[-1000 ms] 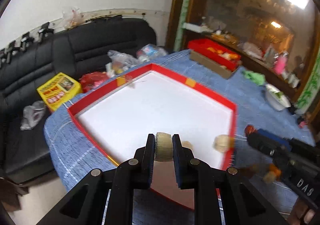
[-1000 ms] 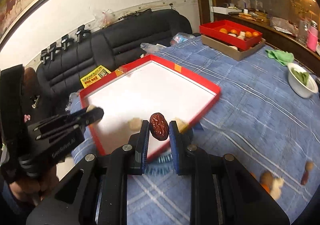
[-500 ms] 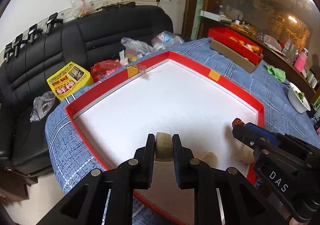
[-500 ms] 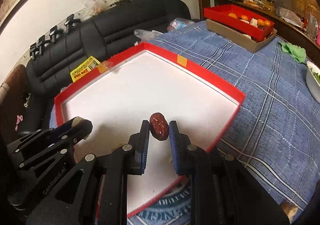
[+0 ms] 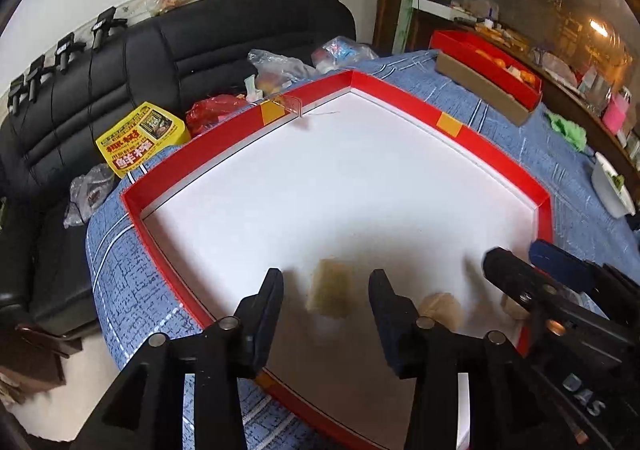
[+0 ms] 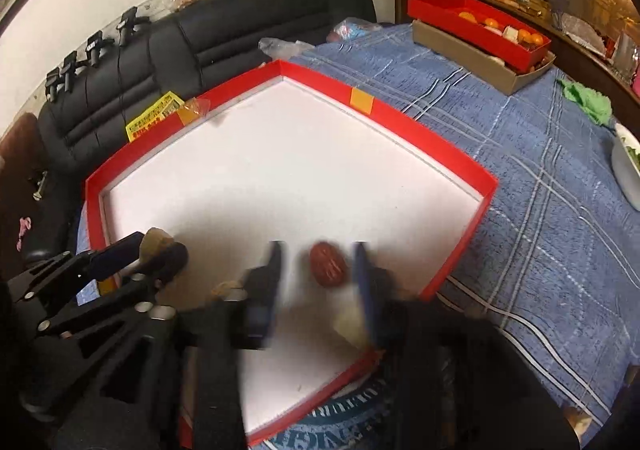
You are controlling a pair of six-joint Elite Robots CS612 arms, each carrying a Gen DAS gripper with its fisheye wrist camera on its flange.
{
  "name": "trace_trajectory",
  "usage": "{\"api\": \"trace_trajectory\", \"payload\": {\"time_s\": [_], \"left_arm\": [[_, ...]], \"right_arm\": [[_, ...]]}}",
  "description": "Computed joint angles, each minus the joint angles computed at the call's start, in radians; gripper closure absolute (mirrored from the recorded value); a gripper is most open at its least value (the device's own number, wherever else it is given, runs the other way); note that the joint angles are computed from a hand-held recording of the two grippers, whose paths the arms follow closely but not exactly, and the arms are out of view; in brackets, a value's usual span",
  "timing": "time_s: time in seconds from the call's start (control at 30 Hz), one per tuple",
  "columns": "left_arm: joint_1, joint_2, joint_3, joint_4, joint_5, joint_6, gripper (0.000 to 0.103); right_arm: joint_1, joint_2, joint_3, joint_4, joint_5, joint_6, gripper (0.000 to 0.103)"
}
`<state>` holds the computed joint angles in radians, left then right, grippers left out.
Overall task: Organize fruits
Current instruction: 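Open both grippers to drop the date and fruit into the tray, then grasp a white cube with the right gripper while the left grasps a tan cube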
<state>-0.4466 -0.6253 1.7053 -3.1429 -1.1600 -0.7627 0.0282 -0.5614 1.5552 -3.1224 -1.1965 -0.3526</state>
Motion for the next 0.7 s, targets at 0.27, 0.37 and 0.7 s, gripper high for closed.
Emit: {"api": "trace_trajectory", "payload": {"time_s": [0.27,0.37,0.7], "left_arm": [[-0.033,-0.036,0.110,-0.212,0.049,-0.076,0.052],[-0.072,-0.035,0.155,-0.349,0.099,-0.074,0.048],[-0.175,-0.002,0.145,-0.411,-0.008,0.166,0.047]], "right_arm": [[-0.083,-0.073,0.161,-0.187,0.062,0.032,0.051],[-0.149,-0.096,0.255,-0.319,0.088,0.097,0.049],[-0.281,-0.106,0.421,-0.420,0.055,0.086,0.049]]}}
